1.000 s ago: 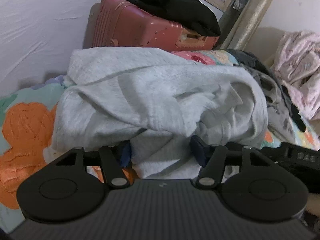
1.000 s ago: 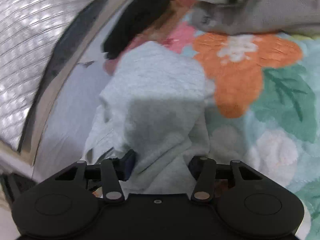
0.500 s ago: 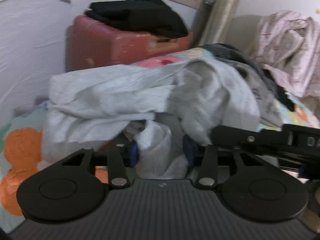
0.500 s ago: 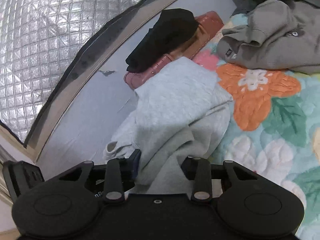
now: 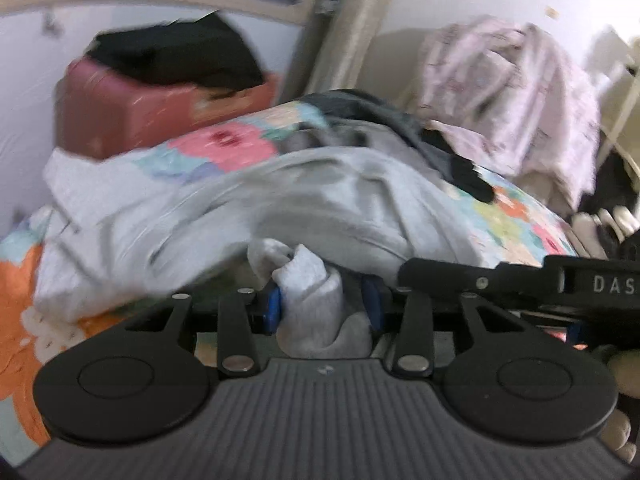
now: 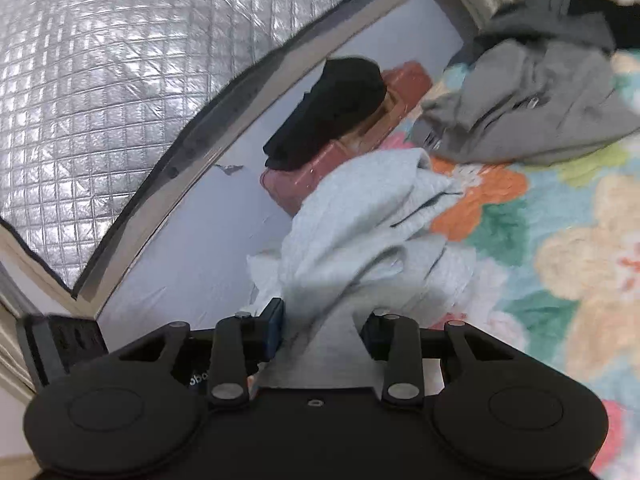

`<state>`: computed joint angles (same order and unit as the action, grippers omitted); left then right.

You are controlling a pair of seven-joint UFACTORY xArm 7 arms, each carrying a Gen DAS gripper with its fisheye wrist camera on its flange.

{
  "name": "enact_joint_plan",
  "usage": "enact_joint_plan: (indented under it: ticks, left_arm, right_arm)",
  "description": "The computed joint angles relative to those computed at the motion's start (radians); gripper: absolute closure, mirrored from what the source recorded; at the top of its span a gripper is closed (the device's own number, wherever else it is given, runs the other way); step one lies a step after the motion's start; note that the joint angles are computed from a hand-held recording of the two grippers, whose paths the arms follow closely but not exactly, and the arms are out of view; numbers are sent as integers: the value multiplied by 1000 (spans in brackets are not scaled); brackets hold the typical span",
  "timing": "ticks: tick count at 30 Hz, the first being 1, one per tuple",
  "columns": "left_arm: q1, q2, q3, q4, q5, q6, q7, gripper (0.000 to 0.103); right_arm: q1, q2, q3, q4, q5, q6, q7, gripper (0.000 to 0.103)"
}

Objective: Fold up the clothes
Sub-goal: 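Lift the sweatshirt with both grippers and shake it out over the bed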

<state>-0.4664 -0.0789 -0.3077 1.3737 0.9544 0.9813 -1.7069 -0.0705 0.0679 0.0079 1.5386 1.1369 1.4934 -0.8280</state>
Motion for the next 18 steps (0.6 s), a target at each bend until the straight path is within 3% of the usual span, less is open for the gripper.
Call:
enact_joint_plan:
  ticks: [3, 6, 10, 18]
  left_arm:
    - [-35, 73, -16, 85, 45, 16, 4, 70]
    - [-86, 136, 0, 155, 58, -20, -7, 70]
    - [-166, 233, 24, 286, 79, -6, -17, 70]
    - [-336, 497, 83, 658, 48, 111, 114, 70]
  right_arm:
    - [-42, 8, -32, 28, -1, 51, 24, 62]
    - [-88, 22, -53, 58, -23, 94, 38, 64]
    - [-168, 32, -88, 60, 9, 187, 73, 68]
    - [-303, 86, -116, 99, 42, 288, 107, 69]
